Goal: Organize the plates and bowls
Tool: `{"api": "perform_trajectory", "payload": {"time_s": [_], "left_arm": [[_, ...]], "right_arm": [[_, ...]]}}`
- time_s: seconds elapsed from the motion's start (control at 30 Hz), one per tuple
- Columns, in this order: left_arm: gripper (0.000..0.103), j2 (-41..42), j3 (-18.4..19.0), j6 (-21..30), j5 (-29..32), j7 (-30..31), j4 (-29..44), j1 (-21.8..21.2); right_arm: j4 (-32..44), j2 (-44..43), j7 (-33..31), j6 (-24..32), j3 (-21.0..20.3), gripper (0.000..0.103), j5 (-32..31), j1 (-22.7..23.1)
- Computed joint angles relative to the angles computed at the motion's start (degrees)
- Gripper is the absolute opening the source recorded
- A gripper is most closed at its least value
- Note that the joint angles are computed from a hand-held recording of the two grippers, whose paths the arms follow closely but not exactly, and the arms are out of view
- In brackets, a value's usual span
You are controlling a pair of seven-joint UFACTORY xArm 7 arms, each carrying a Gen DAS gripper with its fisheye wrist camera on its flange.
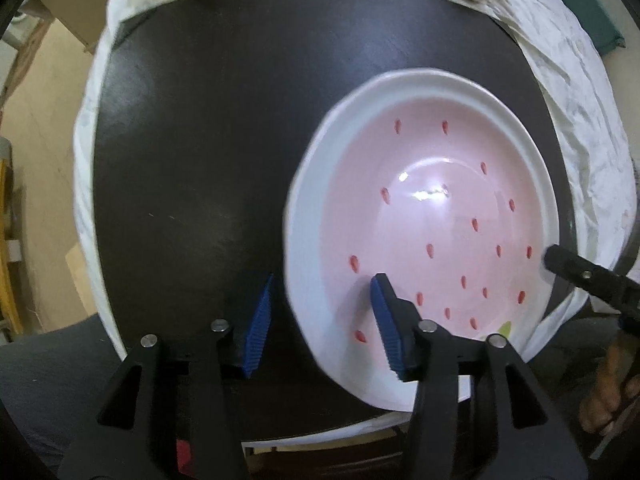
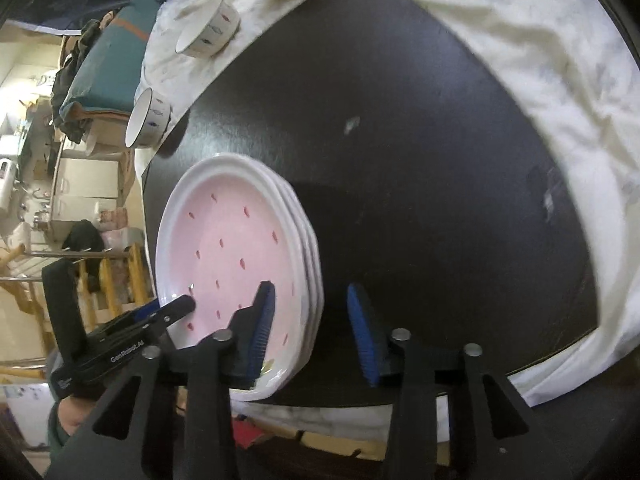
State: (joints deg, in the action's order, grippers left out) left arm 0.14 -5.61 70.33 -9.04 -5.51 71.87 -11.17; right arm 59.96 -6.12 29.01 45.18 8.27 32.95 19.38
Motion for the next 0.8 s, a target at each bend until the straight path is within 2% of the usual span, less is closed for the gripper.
{"api": "perform_trajectory", "payload": {"time_s": [0.07,0.2,0.37,0.47,0.67,0.8], "left_arm": [[0.046,0.35,-0.12,0.37,-1.63,0.55,0.1,-0.12],[0.047,1.01,-0.14,0.31,-1.78,-0.71,0.66,-0.25],[0.043,1.57,-0.1,0.02,-2.19,-2.46,1.13,-0.19],[0.043,2.05,-0.04,-0.7,-1.69,-2.41,1.76,-0.1],[0.04,8.78,0.16,0.5,0.1,-4.35,10.06,0.08],[0.04,13.48,0.08,3.58,1.25,-5.92,16.24,-0.15]], "right_arm": [[1.88,1.78,0.27,0.82,0.5,0.042,-1.6,0.28],[3.94,4.76,-0.7,2.02,1.18,0.041,-0.59,0.87],[8.21,8.83,0.66,4.85,2.21,0.038,-6.14,1.41],[9.79,10.11,0.18,5.82,2.15,0.039,-6.13,0.99],[14.7,13.76,1.38,7.72,1.56,0.039,-8.91,-0.19],[18.87,17.29,1.0,8.58,1.49,0.039,-10.12,-0.99]]}}
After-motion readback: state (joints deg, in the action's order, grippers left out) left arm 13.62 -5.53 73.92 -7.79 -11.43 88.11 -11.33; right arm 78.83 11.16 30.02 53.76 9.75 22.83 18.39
